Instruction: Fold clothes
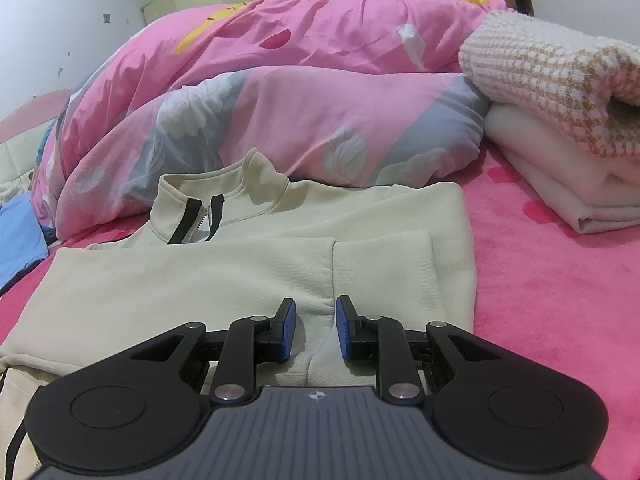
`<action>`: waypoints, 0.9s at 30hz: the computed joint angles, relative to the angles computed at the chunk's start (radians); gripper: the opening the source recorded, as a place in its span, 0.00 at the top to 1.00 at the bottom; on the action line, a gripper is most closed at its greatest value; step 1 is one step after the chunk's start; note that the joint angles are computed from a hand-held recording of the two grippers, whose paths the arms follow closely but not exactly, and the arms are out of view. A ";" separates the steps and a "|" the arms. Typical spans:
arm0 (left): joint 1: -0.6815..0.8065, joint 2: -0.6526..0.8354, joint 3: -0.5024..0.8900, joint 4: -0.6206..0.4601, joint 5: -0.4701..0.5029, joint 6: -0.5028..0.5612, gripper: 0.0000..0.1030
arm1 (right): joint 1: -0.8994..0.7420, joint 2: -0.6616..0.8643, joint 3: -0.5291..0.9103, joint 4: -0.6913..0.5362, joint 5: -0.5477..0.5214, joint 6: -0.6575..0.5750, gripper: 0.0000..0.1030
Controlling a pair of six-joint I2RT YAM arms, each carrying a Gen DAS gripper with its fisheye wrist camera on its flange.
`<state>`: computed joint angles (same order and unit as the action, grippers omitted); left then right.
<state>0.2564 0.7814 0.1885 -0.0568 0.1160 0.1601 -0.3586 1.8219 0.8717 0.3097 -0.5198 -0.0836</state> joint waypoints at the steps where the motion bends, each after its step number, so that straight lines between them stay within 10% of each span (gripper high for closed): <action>1: 0.002 -0.016 0.000 -0.021 -0.006 0.018 0.05 | -0.001 0.001 0.000 0.001 -0.002 0.001 0.78; 10: 0.099 -0.207 0.038 -0.199 0.048 0.064 0.05 | -0.001 -0.001 0.000 0.001 0.001 -0.003 0.78; 18: -0.042 0.145 0.155 0.255 0.067 -0.068 0.10 | -0.009 0.007 -0.003 0.012 -0.016 0.003 0.78; 23: -0.158 0.523 0.302 0.469 0.076 -0.154 0.51 | -0.013 0.012 0.000 0.011 -0.026 0.011 0.78; 27: -0.205 0.807 0.532 0.264 0.075 -0.146 0.70 | -0.013 0.010 0.000 0.009 -0.027 0.011 0.77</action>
